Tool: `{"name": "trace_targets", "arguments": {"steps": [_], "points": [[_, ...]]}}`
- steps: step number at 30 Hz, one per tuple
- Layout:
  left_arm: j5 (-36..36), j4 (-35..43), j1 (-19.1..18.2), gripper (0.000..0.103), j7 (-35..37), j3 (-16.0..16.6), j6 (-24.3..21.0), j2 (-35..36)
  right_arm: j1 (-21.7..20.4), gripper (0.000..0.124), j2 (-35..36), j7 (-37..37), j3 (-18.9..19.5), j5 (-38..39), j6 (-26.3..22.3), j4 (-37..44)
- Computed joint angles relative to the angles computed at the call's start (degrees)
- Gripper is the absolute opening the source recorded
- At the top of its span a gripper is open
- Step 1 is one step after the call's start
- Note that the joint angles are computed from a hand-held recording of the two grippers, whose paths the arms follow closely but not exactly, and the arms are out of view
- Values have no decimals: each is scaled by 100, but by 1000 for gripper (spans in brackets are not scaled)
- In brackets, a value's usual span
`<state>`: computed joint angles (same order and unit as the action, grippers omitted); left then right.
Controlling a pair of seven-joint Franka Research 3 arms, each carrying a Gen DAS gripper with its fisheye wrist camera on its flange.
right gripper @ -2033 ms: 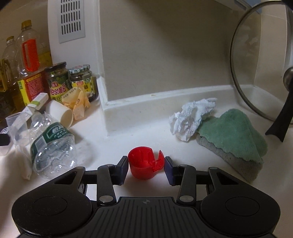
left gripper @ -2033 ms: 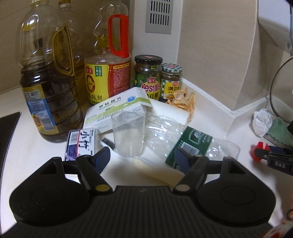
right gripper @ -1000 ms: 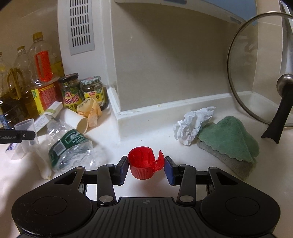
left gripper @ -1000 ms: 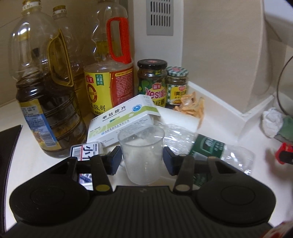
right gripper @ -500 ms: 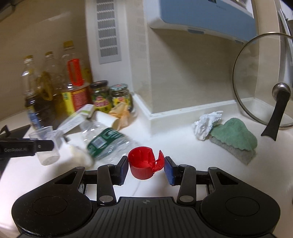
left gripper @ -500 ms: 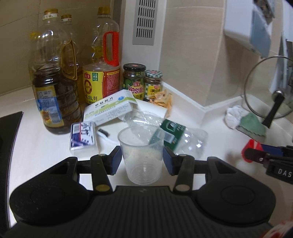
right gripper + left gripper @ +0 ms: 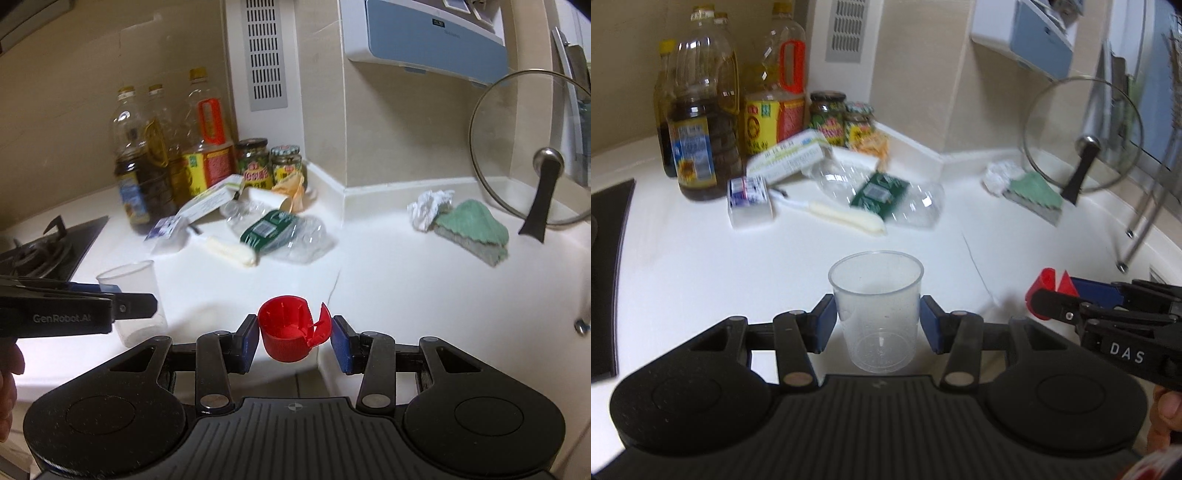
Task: Collect trash
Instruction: 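Carry the clear cup and red cup down over the wastebasket with both grippers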
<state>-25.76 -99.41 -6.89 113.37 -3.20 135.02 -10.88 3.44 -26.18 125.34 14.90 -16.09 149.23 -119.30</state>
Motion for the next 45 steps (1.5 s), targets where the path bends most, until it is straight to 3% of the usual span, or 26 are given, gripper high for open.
{"name": "trace_targets", "arguments": {"steps": [8, 18, 27, 45], "points": [[-135, -789, -108, 45, 297, 176, -451, -640, 167, 43, -592, 242, 233, 126, -428, -561], [313, -1592, -168, 45, -235, 141, -751, -950, 742, 43, -646, -651, -58, 707, -501, -1227], [708, -2069, -177, 45, -681, 38, -899, -829, 953, 43, -670, -1225, -210, 1258, -473, -1872], [901, -2297, -175, 45, -903, -154, -827, -302, 920, 43, -117, -1378, -218, 1284, -185, -2265]]}}
